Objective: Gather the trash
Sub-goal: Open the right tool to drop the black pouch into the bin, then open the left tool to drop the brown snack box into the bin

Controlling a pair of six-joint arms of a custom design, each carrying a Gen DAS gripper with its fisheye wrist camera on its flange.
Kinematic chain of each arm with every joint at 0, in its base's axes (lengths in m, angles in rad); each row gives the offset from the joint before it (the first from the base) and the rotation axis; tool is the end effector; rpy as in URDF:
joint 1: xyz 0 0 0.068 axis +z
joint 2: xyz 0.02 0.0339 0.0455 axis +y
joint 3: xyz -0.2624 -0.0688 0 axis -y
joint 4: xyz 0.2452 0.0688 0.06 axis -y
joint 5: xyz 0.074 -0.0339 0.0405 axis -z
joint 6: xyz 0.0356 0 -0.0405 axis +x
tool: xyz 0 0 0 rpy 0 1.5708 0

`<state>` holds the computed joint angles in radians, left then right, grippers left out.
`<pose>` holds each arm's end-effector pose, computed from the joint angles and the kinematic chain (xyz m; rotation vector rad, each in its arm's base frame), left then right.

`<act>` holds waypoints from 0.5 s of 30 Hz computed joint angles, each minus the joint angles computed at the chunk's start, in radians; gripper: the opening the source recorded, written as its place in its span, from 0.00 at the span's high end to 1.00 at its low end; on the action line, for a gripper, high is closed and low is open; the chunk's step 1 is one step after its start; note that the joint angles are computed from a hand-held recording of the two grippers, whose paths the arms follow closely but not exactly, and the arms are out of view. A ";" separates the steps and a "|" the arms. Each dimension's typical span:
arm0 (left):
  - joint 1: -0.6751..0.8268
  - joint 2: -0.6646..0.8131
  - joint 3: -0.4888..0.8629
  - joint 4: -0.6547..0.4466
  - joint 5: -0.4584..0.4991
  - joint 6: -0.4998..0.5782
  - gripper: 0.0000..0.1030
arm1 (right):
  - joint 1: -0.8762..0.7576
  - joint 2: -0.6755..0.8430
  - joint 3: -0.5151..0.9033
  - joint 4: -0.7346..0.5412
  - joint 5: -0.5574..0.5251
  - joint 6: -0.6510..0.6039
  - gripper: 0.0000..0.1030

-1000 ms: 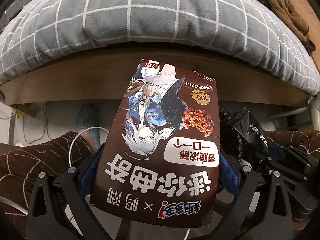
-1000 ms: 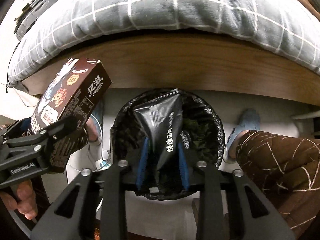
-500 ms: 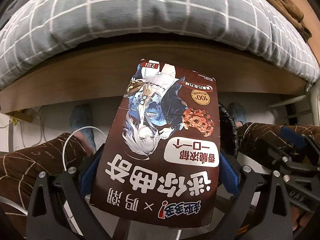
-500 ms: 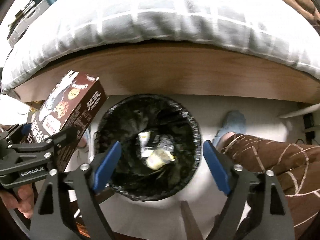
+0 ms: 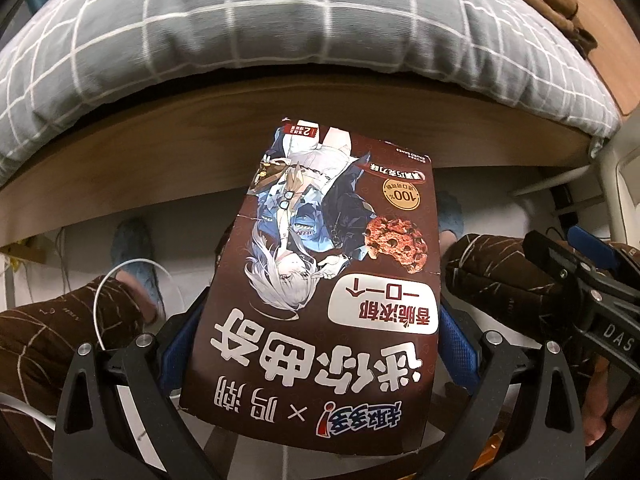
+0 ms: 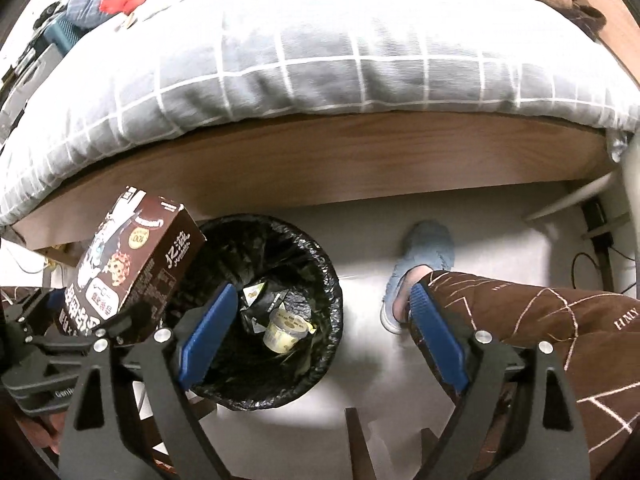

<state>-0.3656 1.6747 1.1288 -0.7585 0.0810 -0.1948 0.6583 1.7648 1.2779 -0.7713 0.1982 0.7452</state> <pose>0.2948 -0.1159 0.1928 0.2630 2.8879 -0.2204 0.2802 0.2079 0.2057 0.1640 2.7710 0.0716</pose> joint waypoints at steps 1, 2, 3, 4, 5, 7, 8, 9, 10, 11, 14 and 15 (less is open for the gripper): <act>0.002 -0.002 -0.004 0.004 0.001 0.005 0.07 | -0.001 -0.003 -0.004 0.001 0.001 0.003 0.18; 0.009 -0.002 -0.008 0.011 0.006 0.015 0.07 | -0.001 -0.005 -0.007 0.004 0.000 0.004 0.18; 0.013 -0.005 -0.011 0.014 0.008 0.023 0.07 | -0.001 -0.005 -0.007 0.004 0.000 0.005 0.18; 0.017 -0.012 -0.014 0.011 0.008 0.031 0.07 | -0.003 -0.007 -0.008 0.003 0.000 0.001 0.18; 0.020 -0.016 -0.022 0.018 0.008 0.043 0.07 | -0.004 -0.008 -0.010 0.005 -0.001 -0.001 0.18; 0.021 -0.022 -0.027 0.021 0.001 0.057 0.06 | -0.003 -0.008 -0.010 0.005 0.000 0.000 0.18; 0.018 -0.019 -0.026 0.024 -0.003 0.059 0.06 | -0.002 -0.006 -0.009 0.006 0.000 0.001 0.18; 0.019 -0.021 -0.030 0.027 -0.003 0.064 0.06 | -0.003 -0.006 -0.009 0.005 -0.001 0.000 0.18; 0.018 -0.023 -0.033 0.029 -0.004 0.064 0.06 | -0.002 -0.005 -0.007 0.004 0.001 0.002 0.18; 0.017 -0.024 -0.033 0.030 -0.005 0.065 0.06 | -0.002 -0.005 -0.008 0.006 0.001 0.002 0.18; 0.002 -0.029 -0.036 0.036 -0.023 0.062 0.06 | -0.002 -0.005 -0.008 0.006 0.001 0.002 0.18; 0.002 -0.031 -0.037 0.036 -0.029 0.064 0.06 | -0.003 -0.007 -0.010 0.008 0.000 0.002 0.18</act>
<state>-0.3632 1.6440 1.0920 -0.7225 0.0516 -0.1305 0.6557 1.7579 1.2683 -0.7632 0.1982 0.7467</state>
